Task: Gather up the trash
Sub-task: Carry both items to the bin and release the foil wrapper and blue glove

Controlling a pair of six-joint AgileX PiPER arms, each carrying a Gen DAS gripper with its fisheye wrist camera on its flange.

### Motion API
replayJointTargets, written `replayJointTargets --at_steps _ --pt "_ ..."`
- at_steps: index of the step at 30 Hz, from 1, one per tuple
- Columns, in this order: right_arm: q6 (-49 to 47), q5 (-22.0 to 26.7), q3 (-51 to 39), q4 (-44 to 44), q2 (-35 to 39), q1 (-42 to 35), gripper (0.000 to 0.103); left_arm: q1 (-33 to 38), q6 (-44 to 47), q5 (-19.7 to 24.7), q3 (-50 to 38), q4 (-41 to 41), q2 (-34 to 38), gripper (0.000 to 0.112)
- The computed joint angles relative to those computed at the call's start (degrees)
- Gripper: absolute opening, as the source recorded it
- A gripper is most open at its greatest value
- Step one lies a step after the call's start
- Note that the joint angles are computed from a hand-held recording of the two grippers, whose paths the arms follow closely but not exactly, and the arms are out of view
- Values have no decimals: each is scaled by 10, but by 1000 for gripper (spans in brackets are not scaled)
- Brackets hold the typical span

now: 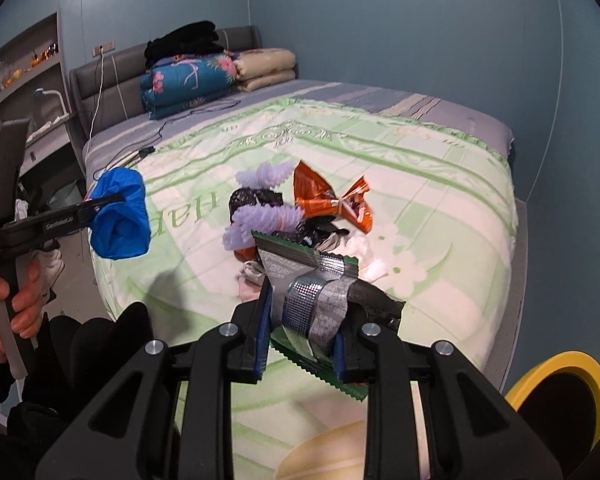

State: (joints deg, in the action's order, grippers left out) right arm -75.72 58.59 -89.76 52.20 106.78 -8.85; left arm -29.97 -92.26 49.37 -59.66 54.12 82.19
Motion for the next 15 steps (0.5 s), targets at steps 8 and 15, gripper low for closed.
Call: replayJointTargets --at_steps 8,15 --pt "-15 24 -5 27 -15 -38 23 -59 -7 45 -31 17 -11 21" --pt "-29 48 -12 48 -20 -70 23 -97 3 68 -69 24 2 21"
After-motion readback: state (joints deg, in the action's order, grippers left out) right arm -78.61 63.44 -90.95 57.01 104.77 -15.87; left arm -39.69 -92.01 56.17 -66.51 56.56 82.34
